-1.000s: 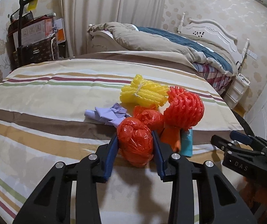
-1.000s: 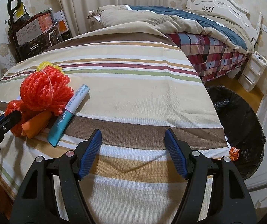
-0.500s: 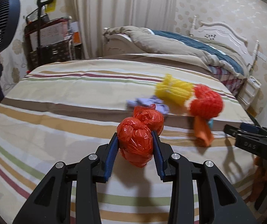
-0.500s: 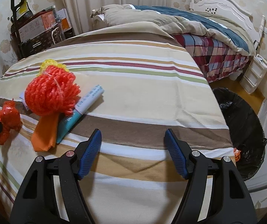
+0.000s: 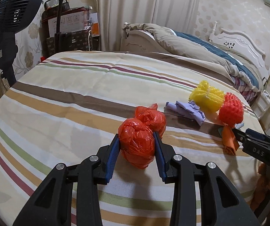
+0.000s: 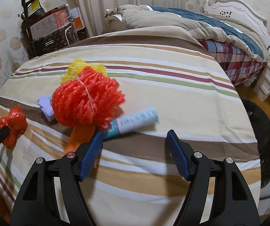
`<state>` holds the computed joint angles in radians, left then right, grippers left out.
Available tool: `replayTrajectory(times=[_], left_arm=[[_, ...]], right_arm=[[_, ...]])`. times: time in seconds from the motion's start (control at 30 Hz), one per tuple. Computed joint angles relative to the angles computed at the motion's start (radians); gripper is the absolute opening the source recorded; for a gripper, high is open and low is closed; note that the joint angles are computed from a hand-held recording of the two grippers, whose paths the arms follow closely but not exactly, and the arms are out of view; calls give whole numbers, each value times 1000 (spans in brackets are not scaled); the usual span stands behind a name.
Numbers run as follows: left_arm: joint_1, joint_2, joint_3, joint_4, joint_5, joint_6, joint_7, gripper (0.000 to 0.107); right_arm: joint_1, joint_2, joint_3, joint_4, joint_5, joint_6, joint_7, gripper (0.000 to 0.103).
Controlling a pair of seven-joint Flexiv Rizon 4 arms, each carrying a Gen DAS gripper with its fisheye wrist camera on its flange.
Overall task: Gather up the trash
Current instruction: 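Lift the red mesh bag with left tool while right tool grasps the blue-white tube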
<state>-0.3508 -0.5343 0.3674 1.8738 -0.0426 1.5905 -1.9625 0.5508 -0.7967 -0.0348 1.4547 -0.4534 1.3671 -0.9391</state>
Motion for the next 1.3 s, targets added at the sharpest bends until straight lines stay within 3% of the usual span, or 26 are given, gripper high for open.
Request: replayTrajectory(times=[0.43,0.77,1.0,1.3], left_arm=[[55,11,-67,31,-38,34,47,38],[94,16,-116,48,-84,53,97,38],[86,14,-112,51,-106,57,114,38],[76,12,-103,51,-119,57,123,38]], right_arm=[[10,-49,10,-104,4,-95,19,71],[15,5,-41,-2,-23,-55,79,73],[19,50,-77,90,-44,20,134,73],[28,90,-113,162,-74,36,187,73]])
